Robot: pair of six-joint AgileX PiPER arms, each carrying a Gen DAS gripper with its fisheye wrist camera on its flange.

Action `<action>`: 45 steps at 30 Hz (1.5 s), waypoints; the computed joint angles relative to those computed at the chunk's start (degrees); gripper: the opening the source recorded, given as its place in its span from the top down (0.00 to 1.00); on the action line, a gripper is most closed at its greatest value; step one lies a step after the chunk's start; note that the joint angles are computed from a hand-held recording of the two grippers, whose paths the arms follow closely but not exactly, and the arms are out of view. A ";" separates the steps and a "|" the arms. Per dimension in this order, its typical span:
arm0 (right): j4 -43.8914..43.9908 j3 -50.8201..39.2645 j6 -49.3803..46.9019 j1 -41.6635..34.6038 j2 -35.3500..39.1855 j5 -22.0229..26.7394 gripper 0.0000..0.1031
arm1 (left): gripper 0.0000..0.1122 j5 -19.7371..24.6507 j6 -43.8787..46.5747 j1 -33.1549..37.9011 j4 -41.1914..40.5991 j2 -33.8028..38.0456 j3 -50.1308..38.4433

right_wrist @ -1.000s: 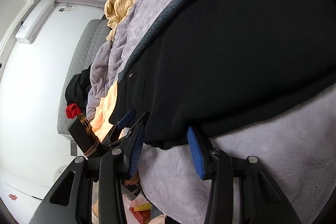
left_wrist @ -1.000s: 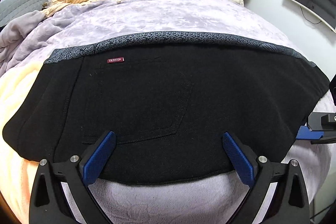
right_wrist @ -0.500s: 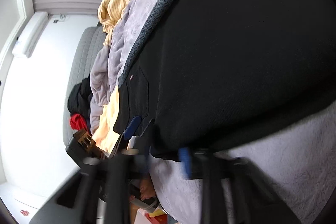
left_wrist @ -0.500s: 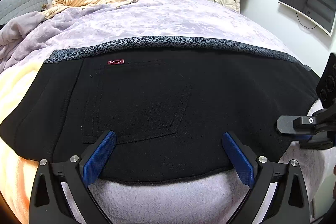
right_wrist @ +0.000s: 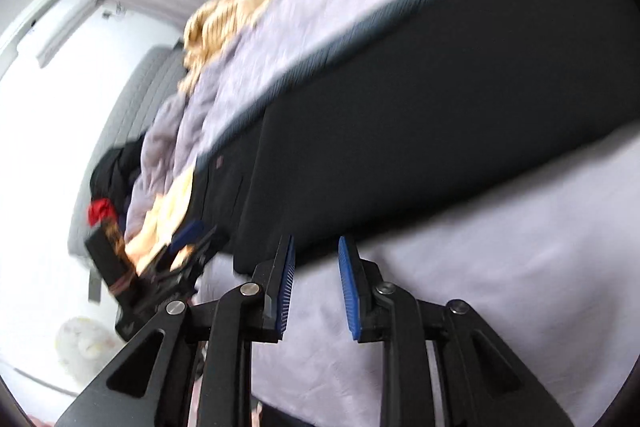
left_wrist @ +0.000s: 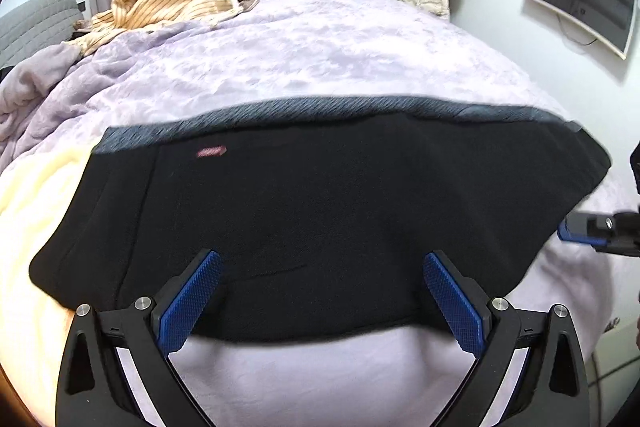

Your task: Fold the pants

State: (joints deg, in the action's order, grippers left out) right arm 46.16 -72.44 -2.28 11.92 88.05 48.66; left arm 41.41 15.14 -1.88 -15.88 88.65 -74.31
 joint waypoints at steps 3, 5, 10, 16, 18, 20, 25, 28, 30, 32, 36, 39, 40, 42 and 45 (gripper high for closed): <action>-1.81 -3.56 1.81 -3.10 0.96 0.97 0.74 | 0.10 0.72 -4.99 -5.04 3.67 2.75 -3.80; -10.37 -6.93 7.06 -1.63 3.76 1.44 0.75 | 0.09 2.02 -12.66 -10.80 15.12 6.22 -5.36; 3.25 3.37 -2.18 -8.09 2.61 -2.09 0.80 | 0.09 -8.57 -9.34 -10.52 12.91 2.81 5.01; 11.05 7.39 -12.50 -12.74 1.10 2.28 0.79 | 0.09 -10.86 -6.91 -9.69 9.71 1.83 6.57; 9.37 7.31 -12.13 -12.72 0.51 2.92 0.79 | 0.09 -11.06 -7.15 -9.72 9.80 2.01 6.42; 8.23 7.16 -9.93 -10.64 0.14 2.23 0.78 | 0.09 -11.72 -7.58 -9.77 10.06 1.72 7.08; 4.58 8.30 -5.75 -9.43 -2.43 1.96 0.72 | 0.09 -12.26 -7.94 -9.60 10.41 0.99 8.30; 2.69 9.26 -5.37 -12.87 -6.03 2.41 0.72 | 0.09 -10.06 -12.12 -10.73 14.74 1.11 6.76; 2.27 9.46 -6.63 -18.07 -9.02 4.38 0.68 | 0.09 -5.33 -14.57 -11.42 16.86 2.26 3.20; 1.23 8.57 -7.47 -23.74 -11.32 6.50 0.55 | 0.09 -0.27 -15.76 -11.95 17.67 3.71 -1.01; -0.76 4.26 -9.30 -32.97 -14.02 10.42 0.48 | 0.09 6.52 -14.23 -12.91 14.01 5.66 -9.45; -3.81 -3.00 -9.67 -34.92 -14.00 11.05 0.51 | 0.09 9.37 -14.30 -14.78 13.77 7.25 -15.74; -5.73 -6.21 -9.19 -34.99 -13.67 10.88 0.51 | 0.09 10.54 -14.85 -15.77 14.40 8.21 -18.62; -7.60 -13.36 -8.53 -35.35 -11.78 11.27 0.51 | 0.09 12.68 -14.25 -17.74 14.53 10.95 -25.62; -7.94 -26.27 -8.14 -35.74 -5.26 13.54 0.51 | 0.09 12.48 -14.59 -20.78 17.10 15.52 -33.47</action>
State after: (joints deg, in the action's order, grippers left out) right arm 38.23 -98.72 -10.43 -23.82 82.79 62.20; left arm 53.89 0.55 -22.66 1.22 104.16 -107.78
